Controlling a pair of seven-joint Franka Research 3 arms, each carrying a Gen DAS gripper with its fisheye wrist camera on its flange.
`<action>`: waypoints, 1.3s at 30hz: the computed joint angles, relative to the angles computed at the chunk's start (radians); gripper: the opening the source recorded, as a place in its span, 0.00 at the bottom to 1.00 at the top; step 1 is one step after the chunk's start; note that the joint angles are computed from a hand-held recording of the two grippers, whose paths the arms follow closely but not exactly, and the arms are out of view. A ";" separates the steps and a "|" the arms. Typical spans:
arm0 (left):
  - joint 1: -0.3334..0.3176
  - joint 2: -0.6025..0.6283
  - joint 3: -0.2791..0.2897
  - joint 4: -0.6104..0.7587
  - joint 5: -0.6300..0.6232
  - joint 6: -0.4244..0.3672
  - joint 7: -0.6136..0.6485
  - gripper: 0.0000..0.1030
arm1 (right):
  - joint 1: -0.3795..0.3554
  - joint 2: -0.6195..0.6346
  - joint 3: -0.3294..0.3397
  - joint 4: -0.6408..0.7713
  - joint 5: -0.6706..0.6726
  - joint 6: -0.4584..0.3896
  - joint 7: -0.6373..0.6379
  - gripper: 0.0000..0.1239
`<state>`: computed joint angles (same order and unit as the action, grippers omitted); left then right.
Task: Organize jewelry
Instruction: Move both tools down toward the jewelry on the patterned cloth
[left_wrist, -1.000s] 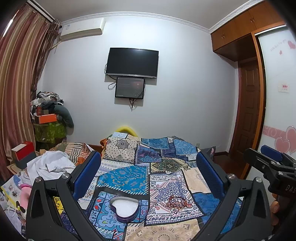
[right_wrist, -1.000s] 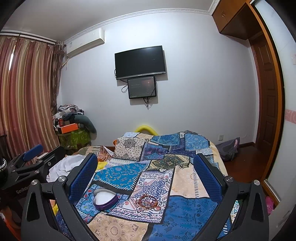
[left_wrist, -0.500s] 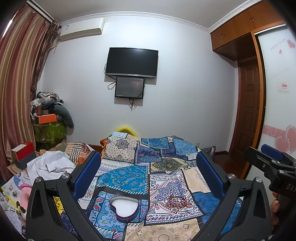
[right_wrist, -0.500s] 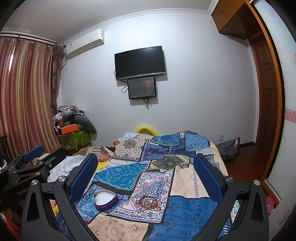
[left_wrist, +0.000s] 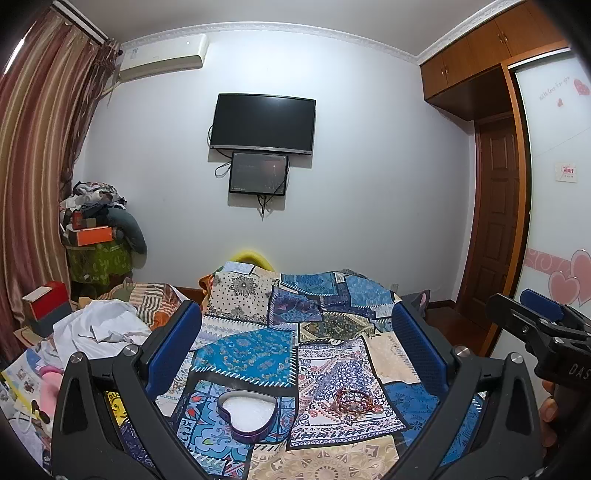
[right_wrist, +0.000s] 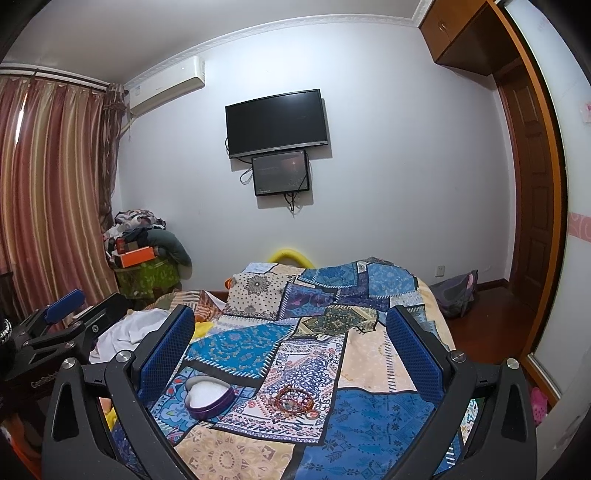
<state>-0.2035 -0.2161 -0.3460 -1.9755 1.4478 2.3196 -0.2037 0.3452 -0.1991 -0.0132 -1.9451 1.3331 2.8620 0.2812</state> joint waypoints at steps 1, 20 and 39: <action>0.000 0.002 0.001 0.002 -0.002 0.002 0.001 1.00 | -0.001 0.002 0.002 0.001 -0.009 0.001 0.010 0.83; 0.012 0.164 0.088 0.107 -0.158 0.076 0.156 1.00 | -0.047 0.141 0.047 0.054 -0.351 0.036 0.305 0.83; 0.013 0.389 0.191 0.170 -0.589 0.300 0.543 0.96 | -0.141 0.322 0.065 0.151 -0.808 -0.163 0.605 0.83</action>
